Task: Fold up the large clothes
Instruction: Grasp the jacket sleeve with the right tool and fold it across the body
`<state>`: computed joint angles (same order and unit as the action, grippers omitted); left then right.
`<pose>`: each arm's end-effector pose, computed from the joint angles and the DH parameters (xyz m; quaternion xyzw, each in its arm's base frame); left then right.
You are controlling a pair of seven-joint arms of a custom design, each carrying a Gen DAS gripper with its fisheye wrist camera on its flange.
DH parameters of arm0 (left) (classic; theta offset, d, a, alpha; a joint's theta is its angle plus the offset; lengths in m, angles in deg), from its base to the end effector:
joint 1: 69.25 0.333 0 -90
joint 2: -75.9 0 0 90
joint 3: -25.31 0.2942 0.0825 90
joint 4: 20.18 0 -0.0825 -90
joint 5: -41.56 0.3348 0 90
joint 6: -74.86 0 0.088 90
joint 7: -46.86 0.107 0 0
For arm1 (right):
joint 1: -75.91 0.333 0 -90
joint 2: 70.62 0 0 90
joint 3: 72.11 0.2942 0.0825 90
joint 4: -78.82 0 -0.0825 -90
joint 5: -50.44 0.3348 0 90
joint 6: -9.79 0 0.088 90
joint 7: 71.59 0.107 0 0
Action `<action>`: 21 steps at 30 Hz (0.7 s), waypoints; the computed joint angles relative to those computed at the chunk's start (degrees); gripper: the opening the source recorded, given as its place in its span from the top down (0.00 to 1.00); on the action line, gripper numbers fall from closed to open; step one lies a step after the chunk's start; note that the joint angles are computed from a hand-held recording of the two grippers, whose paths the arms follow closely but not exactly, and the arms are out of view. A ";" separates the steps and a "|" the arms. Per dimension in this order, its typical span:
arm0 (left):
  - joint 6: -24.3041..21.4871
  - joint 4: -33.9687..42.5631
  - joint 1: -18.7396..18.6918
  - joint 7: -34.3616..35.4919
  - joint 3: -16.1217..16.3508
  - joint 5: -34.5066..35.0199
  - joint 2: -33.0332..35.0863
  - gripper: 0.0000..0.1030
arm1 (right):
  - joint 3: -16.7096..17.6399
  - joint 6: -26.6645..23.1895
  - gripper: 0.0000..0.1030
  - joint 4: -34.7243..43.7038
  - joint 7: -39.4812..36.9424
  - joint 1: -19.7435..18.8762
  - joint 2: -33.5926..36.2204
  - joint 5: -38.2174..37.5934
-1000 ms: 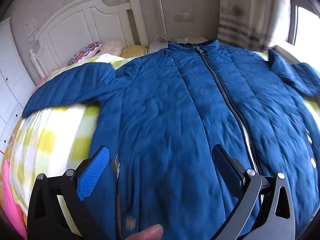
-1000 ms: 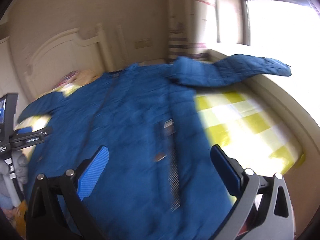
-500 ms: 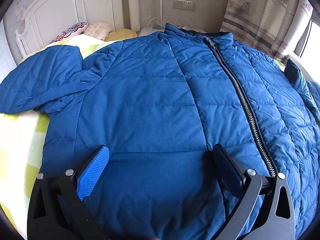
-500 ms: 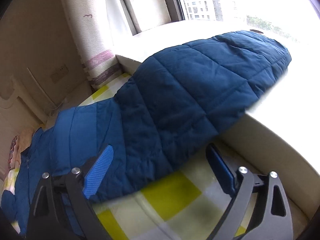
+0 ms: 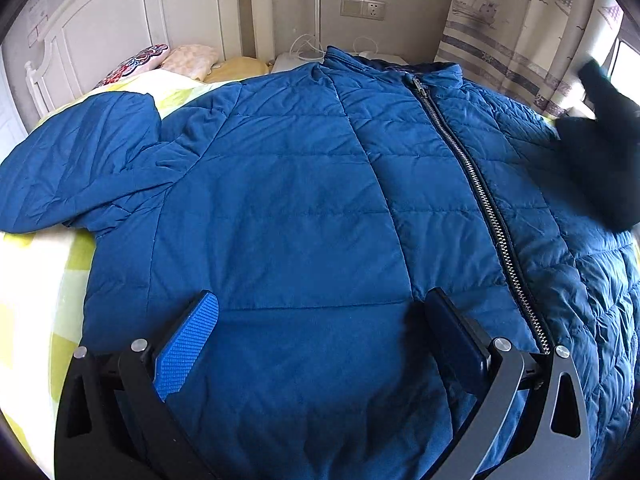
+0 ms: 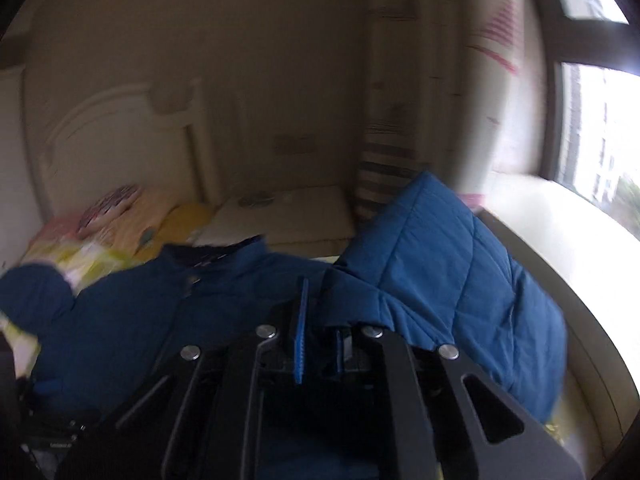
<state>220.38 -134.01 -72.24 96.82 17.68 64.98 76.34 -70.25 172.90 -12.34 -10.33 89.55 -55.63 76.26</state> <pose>0.5439 -0.1066 0.5175 -0.7487 0.5879 -0.1962 0.2350 0.6203 0.1450 0.5922 -0.7267 0.4796 -0.2632 0.4155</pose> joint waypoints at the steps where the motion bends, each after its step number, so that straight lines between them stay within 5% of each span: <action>1: 0.04 0.02 0.01 -0.01 0.00 -0.04 0.02 0.04 | 0.19 -2.74 0.89 0.98 -0.44 0.94 0.86 -1.17; 2: 0.02 0.06 0.01 -0.07 -0.01 -0.02 0.04 0.04 | -0.71 -6.49 0.89 0.88 -0.43 2.90 1.10 -2.96; 5: 0.18 -0.09 0.02 -0.15 -0.01 0.02 -0.01 0.04 | -2.12 -18.04 0.61 4.16 7.12 5.82 5.80 -15.71; 7: 0.26 -0.12 0.00 -0.27 -0.03 0.10 -0.06 0.04 | -1.83 -16.18 0.52 1.75 5.12 5.15 4.39 -13.35; 9: 0.35 -0.16 0.05 -0.06 0.01 -0.17 -0.09 0.04 | 0.85 -22.53 0.29 3.15 2.15 0.92 3.60 -7.06; 16: 0.59 -0.39 0.10 -0.03 0.04 -0.15 -0.26 0.04 | -0.77 -18.70 0.30 -9.93 -6.80 -6.40 -9.24 19.40; 19: 0.72 -0.61 0.10 -0.12 0.04 -0.18 -0.45 0.04 | -3.20 -20.52 0.29 -5.76 -0.88 -10.45 -5.66 27.50; 21: 0.74 -0.65 0.09 -0.15 0.04 -0.15 -0.48 0.04 | -4.30 -27.19 0.28 0.24 7.15 -14.46 0.03 31.83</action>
